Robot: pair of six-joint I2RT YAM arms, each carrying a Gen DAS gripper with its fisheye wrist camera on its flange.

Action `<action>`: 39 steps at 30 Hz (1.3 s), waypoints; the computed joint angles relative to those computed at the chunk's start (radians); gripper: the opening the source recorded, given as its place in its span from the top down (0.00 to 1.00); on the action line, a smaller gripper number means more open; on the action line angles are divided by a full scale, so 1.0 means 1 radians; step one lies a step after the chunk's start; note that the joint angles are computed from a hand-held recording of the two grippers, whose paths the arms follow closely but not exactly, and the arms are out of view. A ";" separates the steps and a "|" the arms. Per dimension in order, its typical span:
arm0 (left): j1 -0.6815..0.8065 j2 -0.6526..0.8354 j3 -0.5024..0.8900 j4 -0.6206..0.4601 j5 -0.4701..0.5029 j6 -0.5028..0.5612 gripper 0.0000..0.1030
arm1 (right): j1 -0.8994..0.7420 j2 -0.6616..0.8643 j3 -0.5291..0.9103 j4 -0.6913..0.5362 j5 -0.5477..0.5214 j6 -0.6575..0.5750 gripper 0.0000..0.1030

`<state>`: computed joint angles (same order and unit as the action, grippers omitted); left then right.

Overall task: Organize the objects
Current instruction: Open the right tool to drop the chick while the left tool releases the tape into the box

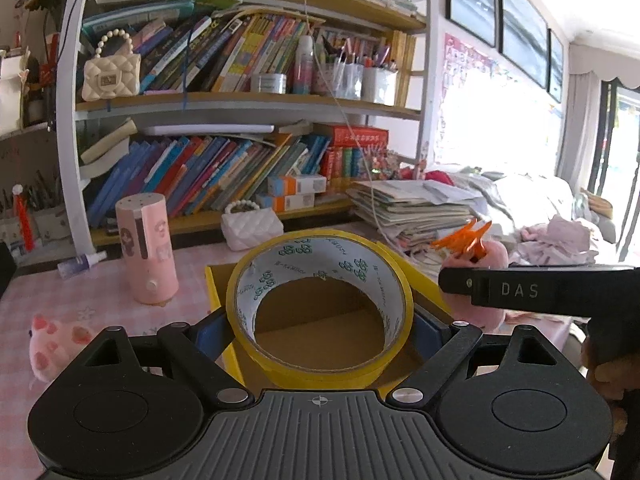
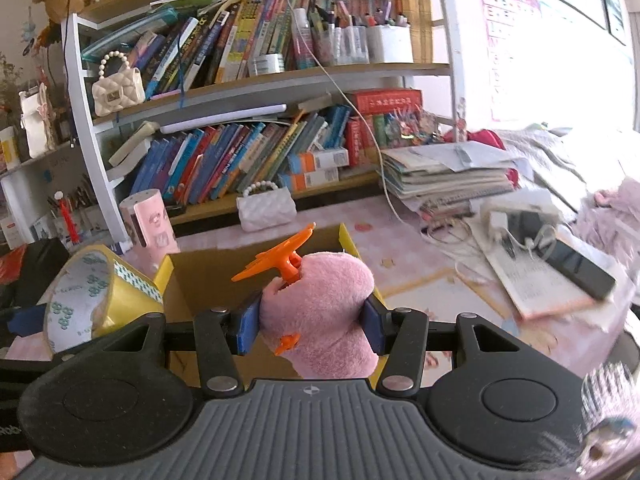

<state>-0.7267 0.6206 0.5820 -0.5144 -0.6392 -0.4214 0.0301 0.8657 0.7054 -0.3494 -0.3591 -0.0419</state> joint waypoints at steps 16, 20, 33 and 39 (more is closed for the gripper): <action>0.173 0.371 0.077 0.140 0.131 0.014 0.12 | 0.016 0.409 0.179 0.130 -0.121 -0.123 0.53; 0.205 0.432 0.098 0.139 0.159 0.018 0.12 | 0.041 0.489 0.236 0.095 -0.130 -0.166 0.53; 0.250 0.573 0.163 0.106 0.201 0.034 0.12 | 0.139 0.742 0.449 -0.068 -0.061 -0.330 0.53; 0.247 0.621 0.191 0.085 0.202 0.063 0.12 | 0.159 0.825 0.547 -0.144 -0.031 -0.380 0.53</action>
<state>-0.4793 1.2414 0.7734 -0.4295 -0.4368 -0.3585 0.1888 1.6910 1.2520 -0.4931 -0.3904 -0.4220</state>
